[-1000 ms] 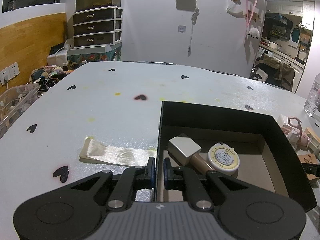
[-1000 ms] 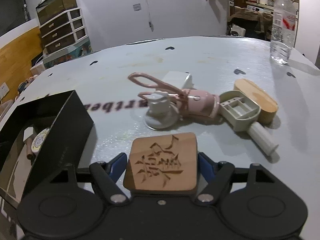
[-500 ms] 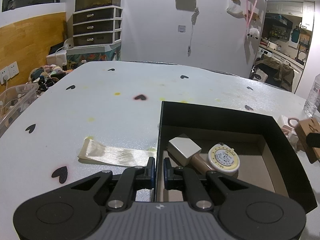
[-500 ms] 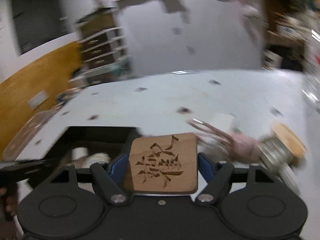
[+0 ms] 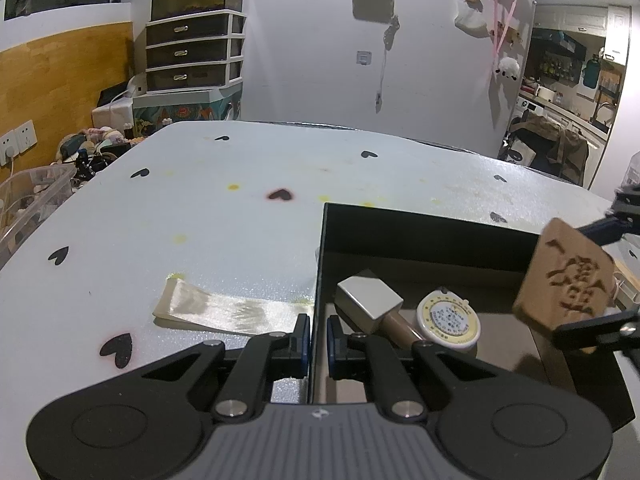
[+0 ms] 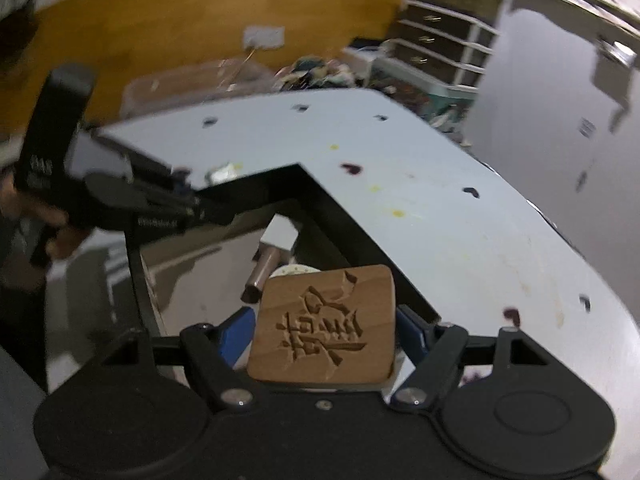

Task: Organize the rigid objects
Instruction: 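Lower the wooden block into the box beside the tape measure and release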

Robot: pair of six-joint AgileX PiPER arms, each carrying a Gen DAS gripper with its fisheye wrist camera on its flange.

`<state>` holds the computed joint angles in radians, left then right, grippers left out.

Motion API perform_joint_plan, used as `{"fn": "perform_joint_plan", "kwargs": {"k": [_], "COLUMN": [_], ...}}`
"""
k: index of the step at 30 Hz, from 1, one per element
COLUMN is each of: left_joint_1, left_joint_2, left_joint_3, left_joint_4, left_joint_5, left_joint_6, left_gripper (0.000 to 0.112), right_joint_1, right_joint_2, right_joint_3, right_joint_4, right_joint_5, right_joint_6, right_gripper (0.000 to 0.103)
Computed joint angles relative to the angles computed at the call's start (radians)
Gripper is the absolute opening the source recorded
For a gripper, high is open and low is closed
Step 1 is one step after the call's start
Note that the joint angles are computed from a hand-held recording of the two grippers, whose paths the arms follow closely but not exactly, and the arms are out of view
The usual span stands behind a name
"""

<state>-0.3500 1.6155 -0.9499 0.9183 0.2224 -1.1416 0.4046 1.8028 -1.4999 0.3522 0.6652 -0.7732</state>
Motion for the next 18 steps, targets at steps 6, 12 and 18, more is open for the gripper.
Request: {"fn": "perform_joint_plan", "kwargs": {"k": [6, 12, 18], "left_joint_1": [0.0, 0.0, -0.001], "left_joint_2": [0.002, 0.003, 0.006], "left_joint_3": [-0.003, -0.004, -0.006], "left_joint_4": [-0.001, -0.003, -0.004], "left_joint_5": [0.0, 0.002, 0.003], "left_joint_6": [0.003, 0.006, 0.009], "left_gripper": [0.008, 0.008, 0.008], "right_joint_1": [0.04, 0.057, 0.065], "right_joint_2": [0.076, 0.132, 0.16], "right_joint_3": [-0.111, -0.171, -0.185], "right_joint_4": [-0.151, -0.222, -0.255], "right_joint_5": [0.084, 0.124, 0.117], "right_joint_6": [0.005, 0.005, 0.036], "right_gripper": [0.076, 0.077, 0.082]}}
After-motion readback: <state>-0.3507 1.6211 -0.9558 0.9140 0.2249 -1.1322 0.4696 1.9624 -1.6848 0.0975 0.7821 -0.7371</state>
